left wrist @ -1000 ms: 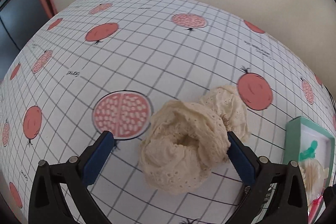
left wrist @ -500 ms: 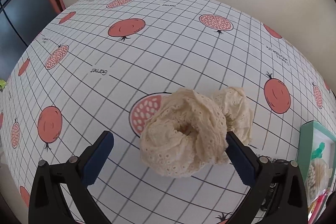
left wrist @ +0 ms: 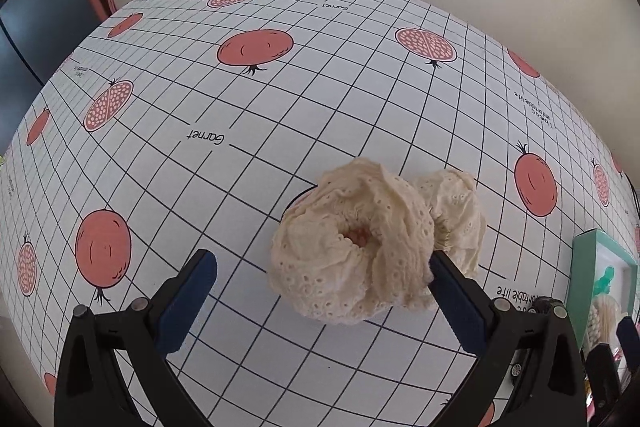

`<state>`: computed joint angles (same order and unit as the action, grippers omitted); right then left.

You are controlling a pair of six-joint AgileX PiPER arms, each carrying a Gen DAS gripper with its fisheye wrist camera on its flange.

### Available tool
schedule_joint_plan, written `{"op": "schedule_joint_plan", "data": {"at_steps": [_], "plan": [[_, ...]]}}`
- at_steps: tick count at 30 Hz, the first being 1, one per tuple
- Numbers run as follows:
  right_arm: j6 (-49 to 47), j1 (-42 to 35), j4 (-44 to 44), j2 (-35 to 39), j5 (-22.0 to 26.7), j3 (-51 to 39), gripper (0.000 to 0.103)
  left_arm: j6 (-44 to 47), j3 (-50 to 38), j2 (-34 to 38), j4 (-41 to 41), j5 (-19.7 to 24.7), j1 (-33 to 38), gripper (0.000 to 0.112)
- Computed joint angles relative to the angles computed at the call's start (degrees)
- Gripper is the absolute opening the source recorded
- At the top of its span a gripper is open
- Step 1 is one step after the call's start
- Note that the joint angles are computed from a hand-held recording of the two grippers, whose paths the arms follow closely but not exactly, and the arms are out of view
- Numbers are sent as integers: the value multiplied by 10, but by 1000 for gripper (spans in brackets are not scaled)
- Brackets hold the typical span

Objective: Organize objects
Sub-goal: 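Move both open grippers back to the lace cloth and black toy car, then grasp the cream lace cloth with the left gripper while the right grasps the black car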

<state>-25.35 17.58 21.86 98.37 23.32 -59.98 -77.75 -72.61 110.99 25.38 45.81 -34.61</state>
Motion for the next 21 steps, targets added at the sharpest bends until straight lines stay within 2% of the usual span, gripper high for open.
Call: {"op": "schedule_joint_plan", "data": {"at_steps": [6,11,16,18,19,21], "plan": [[-7,17,17,16,7,-8,73,2,9,-3,4,-21,2,103],[26,35,-16,35,8,-13,63,-20,18,-7,29,-30,-1,103],[55,39,-35,52,12,-21,63,-30,26,-9,33,-43,3,103],[61,42,-43,58,12,-24,62,-35,22,-6,33,-38,-1,103],[67,44,-49,61,12,-26,62,-66,2,5,19,-11,-1,103],[88,48,-68,66,9,-28,60,-73,-2,8,20,-8,-3,103]]}}
